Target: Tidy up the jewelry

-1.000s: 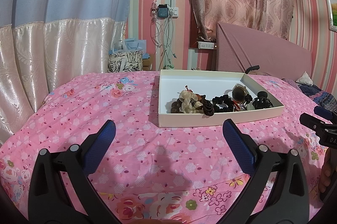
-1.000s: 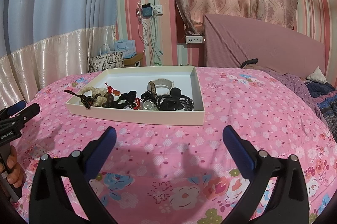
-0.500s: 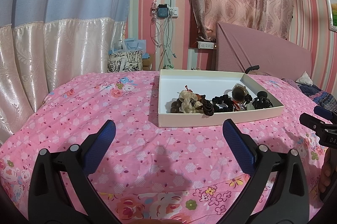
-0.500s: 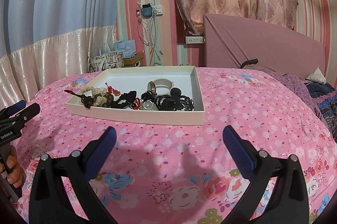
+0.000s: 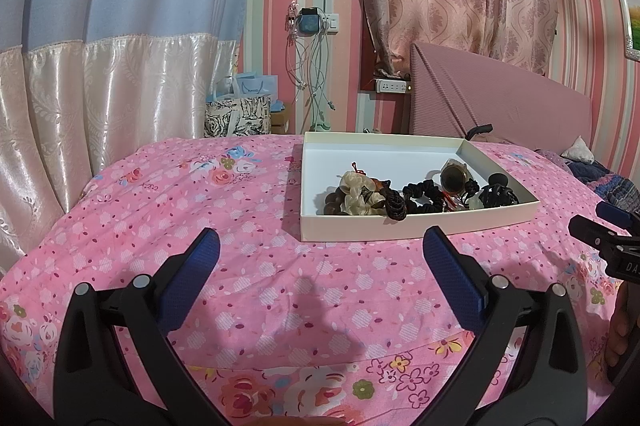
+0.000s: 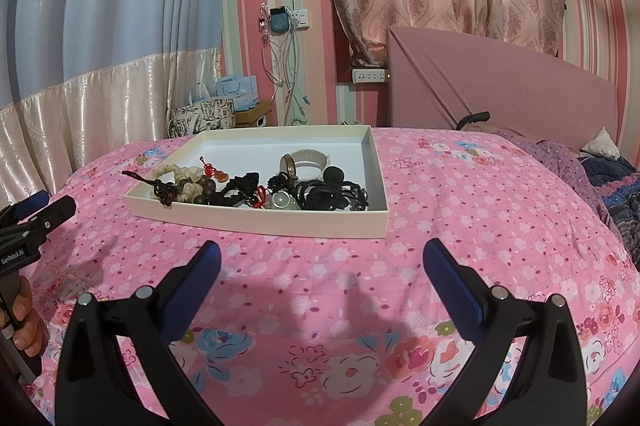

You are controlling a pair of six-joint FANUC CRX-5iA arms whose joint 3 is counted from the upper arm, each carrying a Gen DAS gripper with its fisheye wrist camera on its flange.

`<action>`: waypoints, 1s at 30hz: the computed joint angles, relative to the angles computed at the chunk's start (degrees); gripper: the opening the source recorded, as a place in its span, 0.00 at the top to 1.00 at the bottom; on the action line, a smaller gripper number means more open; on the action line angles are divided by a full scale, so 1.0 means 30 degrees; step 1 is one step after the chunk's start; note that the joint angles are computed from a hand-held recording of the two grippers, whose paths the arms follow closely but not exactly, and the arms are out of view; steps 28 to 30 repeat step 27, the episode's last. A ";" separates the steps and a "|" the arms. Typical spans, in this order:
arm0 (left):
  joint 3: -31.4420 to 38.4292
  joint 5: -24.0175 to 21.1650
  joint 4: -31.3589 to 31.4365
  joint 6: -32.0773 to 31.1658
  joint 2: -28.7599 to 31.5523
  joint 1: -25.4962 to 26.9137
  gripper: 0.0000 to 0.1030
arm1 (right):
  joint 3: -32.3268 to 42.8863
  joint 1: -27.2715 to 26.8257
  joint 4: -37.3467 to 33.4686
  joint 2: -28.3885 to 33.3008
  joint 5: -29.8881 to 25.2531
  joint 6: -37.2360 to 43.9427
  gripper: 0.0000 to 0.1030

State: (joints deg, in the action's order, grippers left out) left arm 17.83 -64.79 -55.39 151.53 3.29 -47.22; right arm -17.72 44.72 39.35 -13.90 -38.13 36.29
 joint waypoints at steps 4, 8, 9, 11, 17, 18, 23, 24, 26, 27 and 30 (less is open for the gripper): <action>-0.0011 0.0020 0.0030 -0.0030 -0.0007 0.0006 0.03 | 0.0009 -0.0004 0.0008 0.0008 -0.0004 0.0002 0.02; 0.0006 -0.0011 0.0014 -0.0002 0.0010 -0.0025 0.03 | 0.0027 0.0000 -0.0008 0.0014 -0.0005 -0.0011 0.02; 0.0010 -0.0008 0.0025 -0.0010 0.0013 -0.0016 0.03 | 0.0027 0.0000 -0.0008 0.0014 -0.0005 -0.0011 0.02; 0.0014 -0.0034 0.0020 0.0014 0.0020 -0.0039 0.03 | 0.0039 0.0003 -0.0020 0.0012 -0.0029 0.0038 0.02; 0.0052 -0.0083 -0.0016 0.0048 0.0049 -0.0068 0.03 | 0.0049 0.0005 -0.0041 0.0007 -0.0044 0.0022 0.02; 0.0065 -0.0139 -0.0067 0.0116 0.0068 -0.0127 0.03 | 0.0056 0.0008 -0.0046 0.0010 -0.0059 0.0044 0.02; 0.0050 -0.0101 -0.0017 0.0111 0.0037 -0.0084 0.03 | 0.0056 -0.0002 -0.0048 0.0005 -0.0036 0.0057 0.02; 0.0044 -0.0088 -0.0010 0.0099 0.0032 -0.0077 0.03 | 0.0056 -0.0002 -0.0048 0.0005 -0.0036 0.0057 0.02; 0.0016 -0.0018 0.0031 0.0099 0.0000 -0.0051 0.03 | 0.0083 0.0009 -0.0089 0.0014 -0.0083 0.0095 0.02; 0.0002 -0.0011 0.0050 0.0097 -0.0020 -0.0043 0.03 | 0.0076 0.0009 -0.0095 0.0001 -0.0088 0.0098 0.02; 0.0002 -0.0011 0.0050 0.0097 -0.0020 -0.0043 0.03 | 0.0076 0.0009 -0.0095 0.0001 -0.0088 0.0098 0.02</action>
